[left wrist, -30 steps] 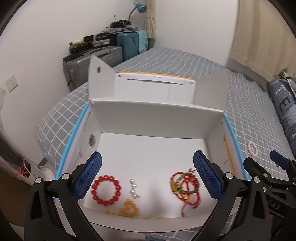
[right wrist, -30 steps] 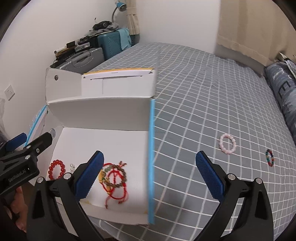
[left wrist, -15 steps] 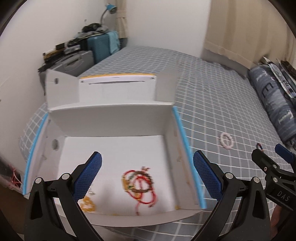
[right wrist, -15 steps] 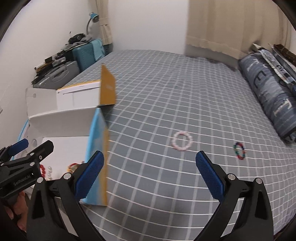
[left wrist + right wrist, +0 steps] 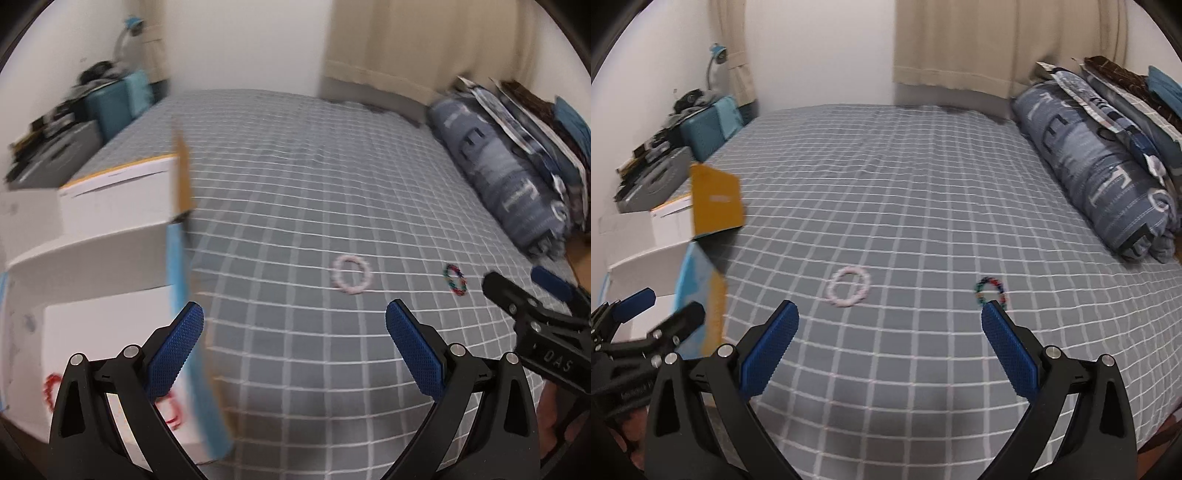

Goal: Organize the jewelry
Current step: 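Move both open grippers back to the pink and multicolour bracelets, then grasp the pink bead bracelet with the left gripper while the right grasps the multicolour bracelet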

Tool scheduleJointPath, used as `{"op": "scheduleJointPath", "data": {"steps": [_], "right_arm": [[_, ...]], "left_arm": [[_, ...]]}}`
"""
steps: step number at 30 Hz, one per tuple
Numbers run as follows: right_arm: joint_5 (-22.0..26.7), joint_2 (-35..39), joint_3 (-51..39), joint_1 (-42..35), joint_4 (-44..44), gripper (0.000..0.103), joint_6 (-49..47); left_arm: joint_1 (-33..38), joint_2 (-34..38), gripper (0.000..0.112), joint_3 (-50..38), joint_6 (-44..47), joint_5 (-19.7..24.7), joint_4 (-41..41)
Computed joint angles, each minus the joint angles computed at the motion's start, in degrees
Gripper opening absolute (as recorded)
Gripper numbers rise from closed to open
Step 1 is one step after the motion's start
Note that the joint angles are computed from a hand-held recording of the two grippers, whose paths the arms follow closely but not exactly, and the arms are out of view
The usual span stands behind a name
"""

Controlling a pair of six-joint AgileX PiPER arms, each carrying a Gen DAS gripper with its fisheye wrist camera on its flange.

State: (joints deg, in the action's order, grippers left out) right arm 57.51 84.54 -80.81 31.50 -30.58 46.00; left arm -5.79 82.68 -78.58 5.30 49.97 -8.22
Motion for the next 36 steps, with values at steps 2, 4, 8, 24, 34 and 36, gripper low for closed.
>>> {"op": "scheduleJointPath", "data": {"steps": [2, 4, 8, 24, 34, 36], "right_arm": [[-1.1, 0.1, 0.2, -3.3, 1.0, 0.095, -2.4], [-3.3, 0.6, 0.4, -7.7, 4.1, 0.095, -6.6], [-6.8, 3.3, 0.1, -16.7, 13.4, 0.095, -16.7], [-16.2, 20.0, -1.3, -32.3, 21.4, 0.088, -31.2], [-16.7, 25.5, -2.6, -36.4, 24.8, 0.060, -34.9], [-16.5, 26.1, -3.0, -36.9, 25.6, 0.056, -35.5]], "left_arm": [[-3.9, 3.1, 0.097, -1.9, -4.1, -0.4, 3.7], [-6.0, 6.2, 0.097, -3.9, -5.1, -0.9, 3.9], [-8.4, 13.7, 0.097, -9.5, -8.3, -0.8, 4.8], [-8.8, 39.6, 0.096, -30.7, -12.6, 1.1, 10.0], [-9.1, 45.2, 0.085, -35.1, -13.5, 3.2, 10.3], [-9.2, 45.7, 0.081, -35.4, -13.3, 3.6, 10.4]]}}
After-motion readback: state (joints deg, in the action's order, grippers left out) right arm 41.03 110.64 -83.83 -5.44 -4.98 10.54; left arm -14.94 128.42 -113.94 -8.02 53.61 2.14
